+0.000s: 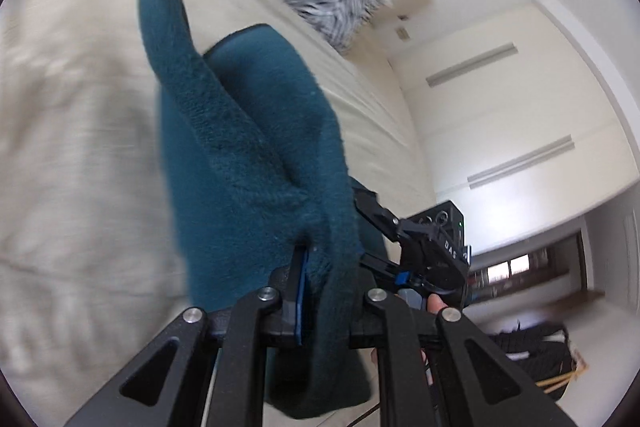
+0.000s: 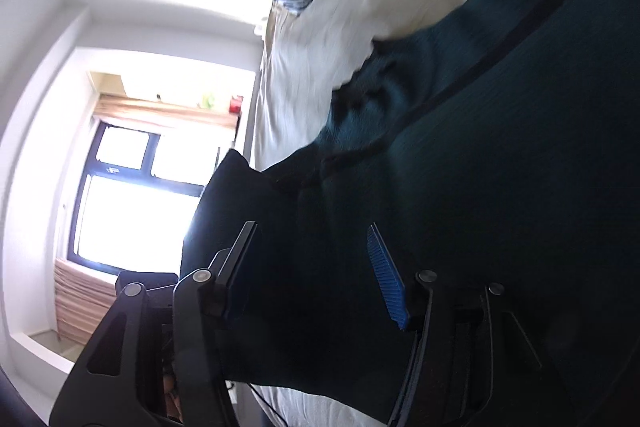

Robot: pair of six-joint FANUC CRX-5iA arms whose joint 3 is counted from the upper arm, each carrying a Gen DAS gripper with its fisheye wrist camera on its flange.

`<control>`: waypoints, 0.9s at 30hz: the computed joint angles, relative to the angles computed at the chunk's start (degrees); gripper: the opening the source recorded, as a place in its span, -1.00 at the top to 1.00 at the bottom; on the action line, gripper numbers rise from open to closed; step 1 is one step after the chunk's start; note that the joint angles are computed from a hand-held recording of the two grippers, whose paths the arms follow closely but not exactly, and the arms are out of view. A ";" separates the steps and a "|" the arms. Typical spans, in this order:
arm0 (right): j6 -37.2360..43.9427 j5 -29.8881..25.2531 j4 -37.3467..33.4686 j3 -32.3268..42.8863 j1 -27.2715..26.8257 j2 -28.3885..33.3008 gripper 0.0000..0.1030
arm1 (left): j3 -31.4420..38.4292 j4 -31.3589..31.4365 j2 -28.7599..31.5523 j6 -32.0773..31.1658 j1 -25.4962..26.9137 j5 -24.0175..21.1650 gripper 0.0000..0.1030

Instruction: Fold small clothes

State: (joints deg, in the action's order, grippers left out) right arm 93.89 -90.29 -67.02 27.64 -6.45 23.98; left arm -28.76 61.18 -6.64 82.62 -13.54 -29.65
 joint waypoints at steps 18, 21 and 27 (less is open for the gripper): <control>-1.33 -2.73 4.65 6.62 -1.52 5.25 -0.22 | 0.87 24.29 9.54 -24.13 -12.14 3.78 -0.12; -0.05 -2.30 10.17 7.39 1.32 4.63 -0.22 | -1.31 22.03 6.64 -22.53 -11.10 4.77 -0.12; 3.24 1.21 24.98 7.68 8.51 2.66 0.64 | -2.96 16.58 4.19 -15.94 -10.27 6.20 -0.12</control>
